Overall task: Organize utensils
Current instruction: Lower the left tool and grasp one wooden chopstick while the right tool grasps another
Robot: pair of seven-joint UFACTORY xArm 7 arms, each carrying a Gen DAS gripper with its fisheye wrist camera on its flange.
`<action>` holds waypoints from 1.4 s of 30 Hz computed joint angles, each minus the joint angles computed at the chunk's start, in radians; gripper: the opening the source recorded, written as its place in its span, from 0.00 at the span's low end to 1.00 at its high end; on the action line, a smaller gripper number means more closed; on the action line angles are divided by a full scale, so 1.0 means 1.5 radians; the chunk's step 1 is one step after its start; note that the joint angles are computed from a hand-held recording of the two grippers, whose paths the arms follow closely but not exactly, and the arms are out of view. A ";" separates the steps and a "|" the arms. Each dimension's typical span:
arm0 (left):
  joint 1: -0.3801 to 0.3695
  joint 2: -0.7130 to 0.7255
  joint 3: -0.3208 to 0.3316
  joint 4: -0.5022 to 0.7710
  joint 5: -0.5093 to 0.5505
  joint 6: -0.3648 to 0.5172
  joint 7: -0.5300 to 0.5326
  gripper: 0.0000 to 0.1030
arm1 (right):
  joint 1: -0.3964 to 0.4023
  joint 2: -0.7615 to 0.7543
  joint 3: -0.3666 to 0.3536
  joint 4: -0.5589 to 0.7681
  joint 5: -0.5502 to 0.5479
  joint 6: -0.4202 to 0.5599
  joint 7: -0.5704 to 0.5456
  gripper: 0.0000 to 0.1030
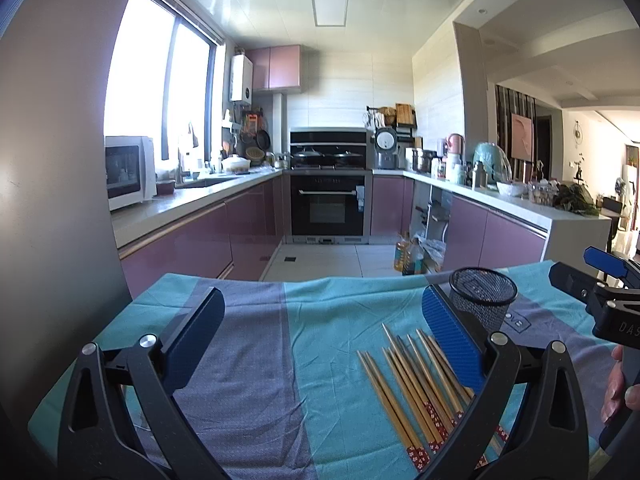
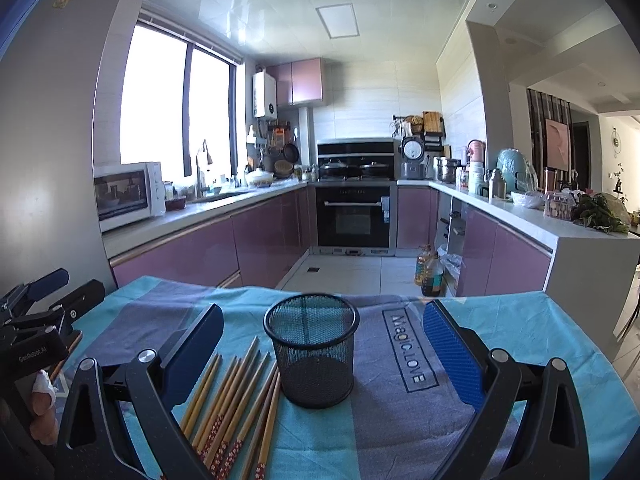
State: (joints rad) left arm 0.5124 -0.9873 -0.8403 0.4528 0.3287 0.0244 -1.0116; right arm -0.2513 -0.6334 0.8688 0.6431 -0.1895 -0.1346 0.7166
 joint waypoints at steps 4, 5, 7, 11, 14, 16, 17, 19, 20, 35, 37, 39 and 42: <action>-0.023 0.077 0.021 0.015 0.014 0.010 0.038 0.93 | 0.090 0.101 -0.064 0.024 -0.027 0.069 -0.045 0.94; -0.033 0.102 0.029 0.018 0.017 0.013 0.049 0.92 | 0.119 0.129 -0.085 0.033 -0.034 0.094 -0.057 0.94; -0.048 0.158 0.042 0.033 0.025 0.034 0.073 0.86 | 0.162 0.174 -0.115 0.050 -0.046 0.131 -0.073 0.94; -0.076 0.265 0.066 0.070 0.051 0.090 0.098 0.74 | 0.229 0.248 -0.161 0.083 -0.056 0.190 -0.100 0.76; -0.123 0.339 0.118 0.077 0.060 0.070 0.116 0.71 | 0.272 0.289 -0.193 0.103 -0.060 0.215 -0.107 0.66; -0.104 0.367 0.103 0.086 0.091 0.058 0.101 0.70 | 0.308 0.307 -0.221 0.117 -0.043 0.238 -0.124 0.58; -0.103 0.380 0.103 0.092 0.103 0.058 0.098 0.69 | 0.323 0.313 -0.235 0.121 -0.033 0.246 -0.132 0.53; -0.121 0.411 0.119 0.099 0.118 0.052 0.103 0.68 | 0.360 0.321 -0.267 0.123 0.000 0.254 -0.159 0.49; -0.126 0.428 0.123 0.107 0.127 0.056 0.103 0.68 | 0.373 0.323 -0.279 0.124 0.008 0.258 -0.165 0.48; -0.344 0.561 0.320 0.166 0.066 0.105 0.204 0.42 | 0.488 0.359 -0.387 0.158 0.022 0.297 -0.205 0.33; -0.378 0.555 0.353 0.162 0.040 0.110 0.235 0.42 | 0.486 0.365 -0.384 0.166 -0.006 0.304 -0.187 0.32; -0.407 0.555 0.379 0.163 0.023 0.115 0.257 0.42 | 0.488 0.374 -0.383 0.178 -0.031 0.313 -0.172 0.32; -0.430 0.573 0.404 0.180 0.033 0.122 0.258 0.39 | 0.494 0.387 -0.388 0.191 -0.037 0.315 -0.170 0.32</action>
